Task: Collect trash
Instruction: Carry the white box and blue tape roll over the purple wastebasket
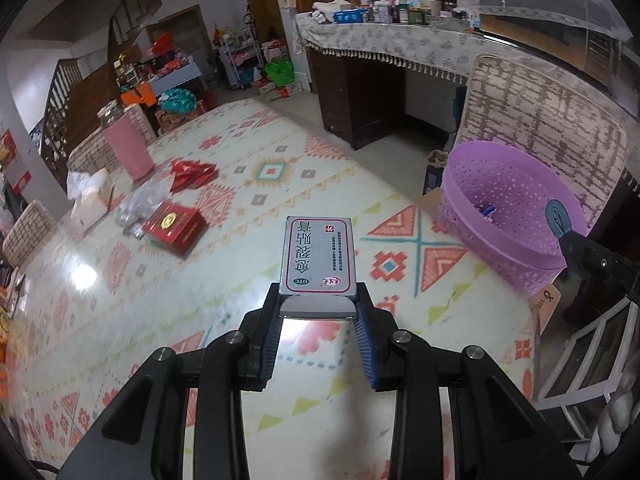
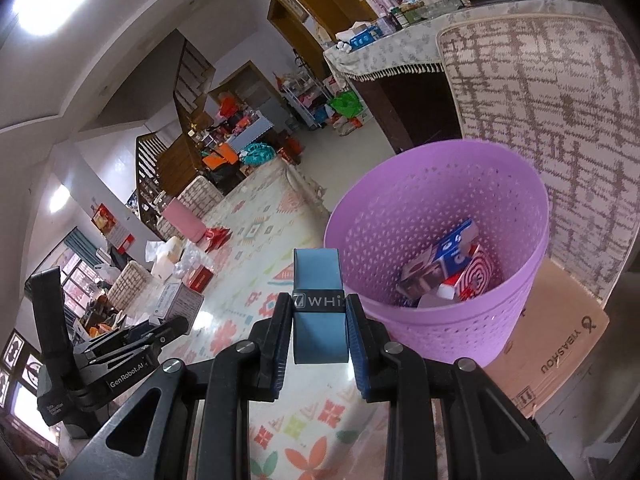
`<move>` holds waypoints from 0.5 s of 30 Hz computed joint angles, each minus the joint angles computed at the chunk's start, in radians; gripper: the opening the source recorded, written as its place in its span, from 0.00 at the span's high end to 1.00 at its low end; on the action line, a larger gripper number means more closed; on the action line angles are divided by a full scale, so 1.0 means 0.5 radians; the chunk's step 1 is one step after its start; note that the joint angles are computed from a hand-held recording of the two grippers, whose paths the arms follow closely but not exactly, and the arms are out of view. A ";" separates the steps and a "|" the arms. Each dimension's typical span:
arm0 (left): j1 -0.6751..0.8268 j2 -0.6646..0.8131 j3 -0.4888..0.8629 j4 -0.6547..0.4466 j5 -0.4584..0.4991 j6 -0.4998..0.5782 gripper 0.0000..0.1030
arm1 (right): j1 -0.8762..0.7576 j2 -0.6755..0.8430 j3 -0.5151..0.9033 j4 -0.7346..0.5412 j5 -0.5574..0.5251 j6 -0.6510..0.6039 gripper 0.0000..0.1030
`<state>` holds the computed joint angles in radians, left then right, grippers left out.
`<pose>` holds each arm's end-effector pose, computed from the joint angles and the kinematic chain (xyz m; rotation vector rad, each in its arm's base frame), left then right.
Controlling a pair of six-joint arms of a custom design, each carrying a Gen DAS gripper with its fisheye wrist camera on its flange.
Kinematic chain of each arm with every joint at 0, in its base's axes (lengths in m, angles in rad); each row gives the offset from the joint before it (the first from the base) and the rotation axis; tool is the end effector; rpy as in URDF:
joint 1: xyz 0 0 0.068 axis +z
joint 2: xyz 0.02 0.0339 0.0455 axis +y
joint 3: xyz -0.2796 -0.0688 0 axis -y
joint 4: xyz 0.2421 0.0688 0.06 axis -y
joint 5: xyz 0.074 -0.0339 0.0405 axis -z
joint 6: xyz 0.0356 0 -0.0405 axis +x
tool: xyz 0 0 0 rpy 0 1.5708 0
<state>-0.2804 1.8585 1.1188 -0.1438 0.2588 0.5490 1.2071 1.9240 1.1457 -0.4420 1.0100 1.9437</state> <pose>0.3697 -0.1160 0.1789 1.0789 2.1708 -0.1962 0.1574 0.3287 0.1613 0.9508 1.8910 0.3783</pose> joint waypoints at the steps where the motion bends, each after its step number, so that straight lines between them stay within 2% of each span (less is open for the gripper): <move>1: -0.022 -0.005 0.005 0.003 -0.004 -0.002 0.68 | 0.000 -0.015 -0.011 -0.015 0.004 0.004 0.71; 15: -0.214 0.033 0.149 -0.039 -0.023 -0.053 0.68 | -0.018 -0.157 -0.127 -0.197 0.017 0.133 0.71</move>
<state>-0.3873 1.8749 1.1935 -0.1634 0.2473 0.5225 1.1981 1.8455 1.0822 -0.5407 1.0185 2.0104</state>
